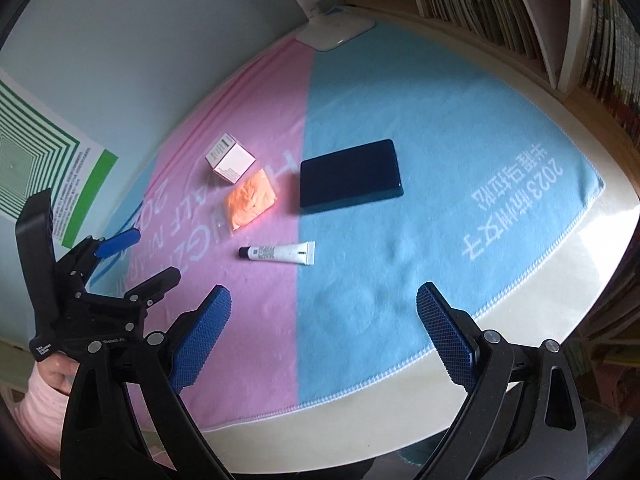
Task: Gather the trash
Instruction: 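Grasp the orange bag with the left gripper while the right gripper grasps the dark blue case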
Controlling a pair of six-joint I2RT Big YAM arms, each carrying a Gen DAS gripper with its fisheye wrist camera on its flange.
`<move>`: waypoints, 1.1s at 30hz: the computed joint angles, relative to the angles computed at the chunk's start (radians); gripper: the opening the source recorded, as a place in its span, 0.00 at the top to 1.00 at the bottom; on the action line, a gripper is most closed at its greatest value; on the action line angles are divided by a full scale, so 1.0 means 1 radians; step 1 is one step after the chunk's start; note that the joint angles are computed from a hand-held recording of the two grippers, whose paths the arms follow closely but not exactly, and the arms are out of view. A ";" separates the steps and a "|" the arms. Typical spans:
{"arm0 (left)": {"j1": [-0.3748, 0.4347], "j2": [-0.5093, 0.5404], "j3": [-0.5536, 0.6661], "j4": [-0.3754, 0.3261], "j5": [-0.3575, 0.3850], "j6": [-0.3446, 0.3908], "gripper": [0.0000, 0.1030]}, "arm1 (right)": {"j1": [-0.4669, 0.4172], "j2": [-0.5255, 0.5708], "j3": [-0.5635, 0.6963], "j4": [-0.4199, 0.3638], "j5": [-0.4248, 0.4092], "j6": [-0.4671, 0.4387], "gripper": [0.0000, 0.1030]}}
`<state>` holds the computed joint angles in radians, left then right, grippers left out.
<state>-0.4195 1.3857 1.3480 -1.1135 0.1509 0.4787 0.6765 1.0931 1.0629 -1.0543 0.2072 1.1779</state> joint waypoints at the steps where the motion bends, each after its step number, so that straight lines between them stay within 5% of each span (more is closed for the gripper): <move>1: -0.006 0.014 0.011 0.001 -0.007 -0.007 0.06 | -0.017 0.009 0.002 0.002 -0.010 -0.018 0.10; 10: -0.054 0.136 0.089 0.012 -0.018 -0.038 0.07 | -0.154 0.119 0.031 0.018 -0.074 -0.178 0.10; 17: -0.061 0.188 0.103 0.024 -0.011 -0.037 0.07 | -0.169 0.239 0.106 -0.027 -0.064 -0.306 0.10; 33: -0.057 0.251 0.119 0.026 0.026 -0.044 0.18 | -0.187 0.354 0.170 -0.070 -0.010 -0.355 0.08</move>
